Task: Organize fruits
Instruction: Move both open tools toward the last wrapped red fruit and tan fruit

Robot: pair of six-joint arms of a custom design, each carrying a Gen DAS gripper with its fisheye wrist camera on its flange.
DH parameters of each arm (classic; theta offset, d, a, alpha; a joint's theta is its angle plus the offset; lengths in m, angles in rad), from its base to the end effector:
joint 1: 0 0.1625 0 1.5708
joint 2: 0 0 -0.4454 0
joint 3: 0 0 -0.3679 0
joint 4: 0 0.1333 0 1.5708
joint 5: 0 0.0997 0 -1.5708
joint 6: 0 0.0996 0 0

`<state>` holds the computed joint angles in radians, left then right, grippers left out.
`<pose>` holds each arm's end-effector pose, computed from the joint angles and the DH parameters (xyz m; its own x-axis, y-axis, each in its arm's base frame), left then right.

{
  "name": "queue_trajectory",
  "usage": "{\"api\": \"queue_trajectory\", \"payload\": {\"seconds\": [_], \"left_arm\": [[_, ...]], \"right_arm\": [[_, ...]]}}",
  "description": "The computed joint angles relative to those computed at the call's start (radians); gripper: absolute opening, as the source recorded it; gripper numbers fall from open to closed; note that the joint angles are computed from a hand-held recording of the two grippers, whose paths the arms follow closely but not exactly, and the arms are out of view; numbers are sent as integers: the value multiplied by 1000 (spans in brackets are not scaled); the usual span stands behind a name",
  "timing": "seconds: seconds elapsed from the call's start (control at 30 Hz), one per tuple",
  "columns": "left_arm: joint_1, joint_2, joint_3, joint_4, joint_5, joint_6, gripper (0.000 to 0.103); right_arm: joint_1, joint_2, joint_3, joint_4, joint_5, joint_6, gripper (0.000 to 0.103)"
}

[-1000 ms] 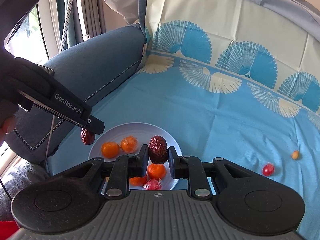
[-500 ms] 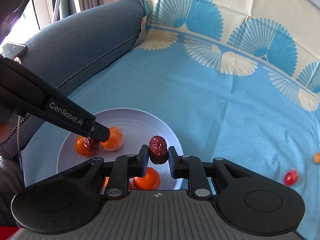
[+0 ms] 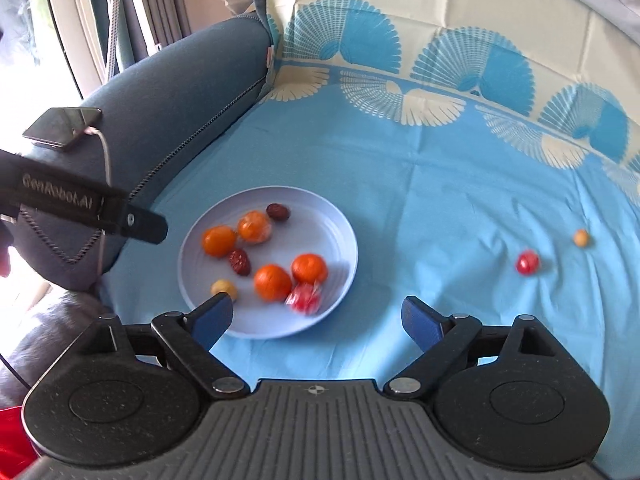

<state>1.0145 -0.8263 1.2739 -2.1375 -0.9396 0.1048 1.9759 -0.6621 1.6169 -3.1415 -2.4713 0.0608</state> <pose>-0.2287 -0.7316 0.2628 -0.6638 0.4530 -0.5951 0.5970 0.8002 -0.0569 0.3192 -0.6041 0.1431 -0.7675 0.2165 0.6034 -0.2756 0.7384 -0.6155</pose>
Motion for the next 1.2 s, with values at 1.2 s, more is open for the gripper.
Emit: {"api": "queue_trajectory", "payload": {"seconds": [1.2], "left_arm": [[-117, -264, 363, -205, 101, 27, 103]], "right_arm": [[199, 14, 100, -265, -199, -152, 102]]}}
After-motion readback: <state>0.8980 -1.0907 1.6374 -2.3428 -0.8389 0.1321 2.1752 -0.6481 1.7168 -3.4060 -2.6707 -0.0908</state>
